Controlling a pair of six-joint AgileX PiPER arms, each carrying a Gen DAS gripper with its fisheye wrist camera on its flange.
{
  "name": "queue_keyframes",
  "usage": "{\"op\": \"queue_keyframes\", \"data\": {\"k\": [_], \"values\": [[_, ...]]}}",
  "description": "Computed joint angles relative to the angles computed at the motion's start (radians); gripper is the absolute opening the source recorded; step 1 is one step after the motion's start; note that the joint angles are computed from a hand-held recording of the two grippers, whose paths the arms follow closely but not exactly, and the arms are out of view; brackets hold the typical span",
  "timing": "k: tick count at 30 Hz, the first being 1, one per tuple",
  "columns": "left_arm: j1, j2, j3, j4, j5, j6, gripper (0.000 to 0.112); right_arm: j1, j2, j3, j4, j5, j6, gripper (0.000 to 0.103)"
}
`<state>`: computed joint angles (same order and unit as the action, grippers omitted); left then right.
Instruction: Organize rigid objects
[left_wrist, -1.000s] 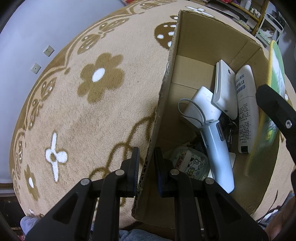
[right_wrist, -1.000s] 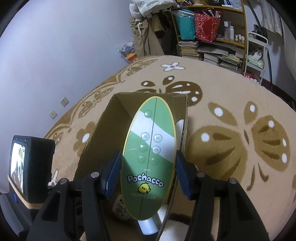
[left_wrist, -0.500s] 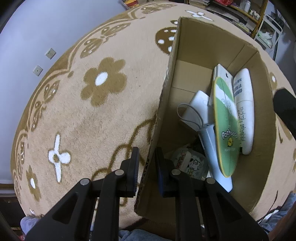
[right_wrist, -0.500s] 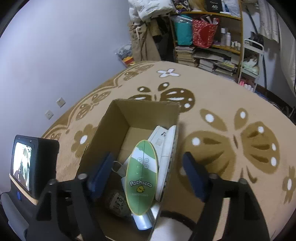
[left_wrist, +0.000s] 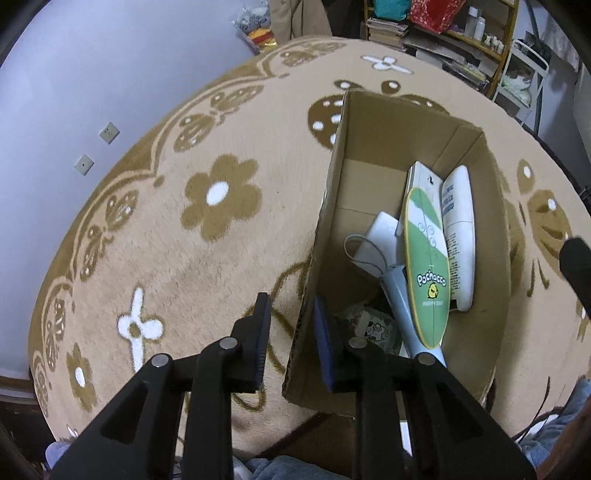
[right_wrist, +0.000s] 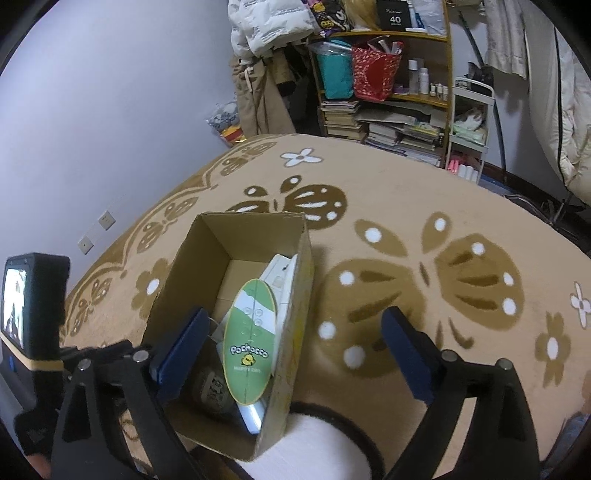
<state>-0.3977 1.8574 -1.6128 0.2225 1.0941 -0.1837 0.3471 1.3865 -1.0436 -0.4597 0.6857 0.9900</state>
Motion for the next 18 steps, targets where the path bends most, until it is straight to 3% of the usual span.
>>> {"op": "queue_keyframes", "data": {"k": [4, 10, 18], "values": [[-0.001, -0.043, 0.024, -0.009, -0.023, 0.011, 0.037, 0.016, -0.032, 0.015, -0.023, 0.040, 0.016, 0.103], [-0.033, -0.112, 0.077, 0.062, -0.073, -0.022, 0.066, 0.043, -0.094, 0.043, -0.059, 0.088, 0.051, 0.103], [-0.083, -0.209, 0.162, 0.135, -0.123, -0.037, 0.084, 0.136, -0.216, 0.090, -0.174, 0.194, 0.178, 0.103]]}}
